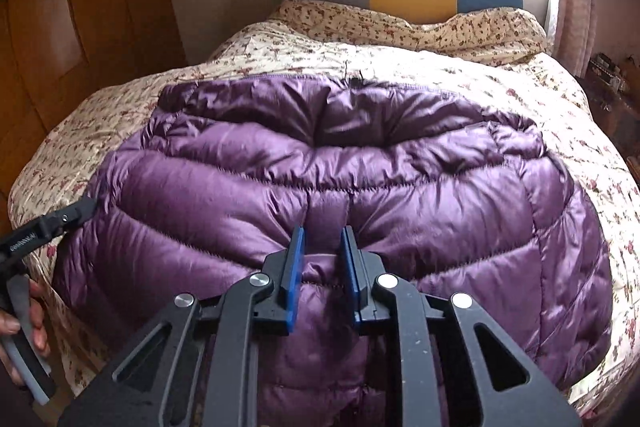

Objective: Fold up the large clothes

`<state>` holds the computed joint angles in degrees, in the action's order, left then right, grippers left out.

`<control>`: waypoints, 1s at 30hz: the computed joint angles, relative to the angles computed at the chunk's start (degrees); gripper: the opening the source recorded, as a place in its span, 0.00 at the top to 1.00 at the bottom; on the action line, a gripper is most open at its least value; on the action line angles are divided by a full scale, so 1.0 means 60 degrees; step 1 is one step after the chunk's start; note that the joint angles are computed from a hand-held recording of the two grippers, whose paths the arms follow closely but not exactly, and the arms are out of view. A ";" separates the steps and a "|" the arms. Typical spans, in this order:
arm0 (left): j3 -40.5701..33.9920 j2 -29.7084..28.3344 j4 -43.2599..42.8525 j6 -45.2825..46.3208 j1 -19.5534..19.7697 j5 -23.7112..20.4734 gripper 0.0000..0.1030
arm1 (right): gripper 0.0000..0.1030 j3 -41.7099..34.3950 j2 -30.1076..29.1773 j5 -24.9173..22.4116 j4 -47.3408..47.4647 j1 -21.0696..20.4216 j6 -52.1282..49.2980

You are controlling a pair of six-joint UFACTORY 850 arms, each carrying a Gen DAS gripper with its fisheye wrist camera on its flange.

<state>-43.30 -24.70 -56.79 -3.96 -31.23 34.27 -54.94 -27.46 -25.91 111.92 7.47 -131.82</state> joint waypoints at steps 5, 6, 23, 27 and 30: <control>0.0044 -0.0044 0.0153 -0.0140 -0.0012 -0.0070 0.26 | 0.85 0.0179 -0.0163 0.0115 0.1026 0.0080 -0.1196; 0.0019 -0.0065 0.0100 -0.0054 -0.0031 -0.0096 0.26 | 0.85 0.0207 -0.0197 0.0086 0.1220 0.0092 -0.1409; 0.0120 -0.0233 0.3136 -0.2819 0.0430 -0.0550 0.25 | 0.84 0.0452 -0.0526 -0.0611 0.2644 0.0027 -0.3030; 0.0415 -0.0176 0.4608 -0.4457 0.0609 -0.0043 0.26 | 0.84 0.0458 -0.0533 -0.0654 0.2568 0.0004 -0.2982; 0.0605 -0.0163 0.5892 -0.5857 0.0762 0.0465 0.29 | 0.84 0.0462 -0.0527 -0.0663 0.2543 0.0001 -0.2962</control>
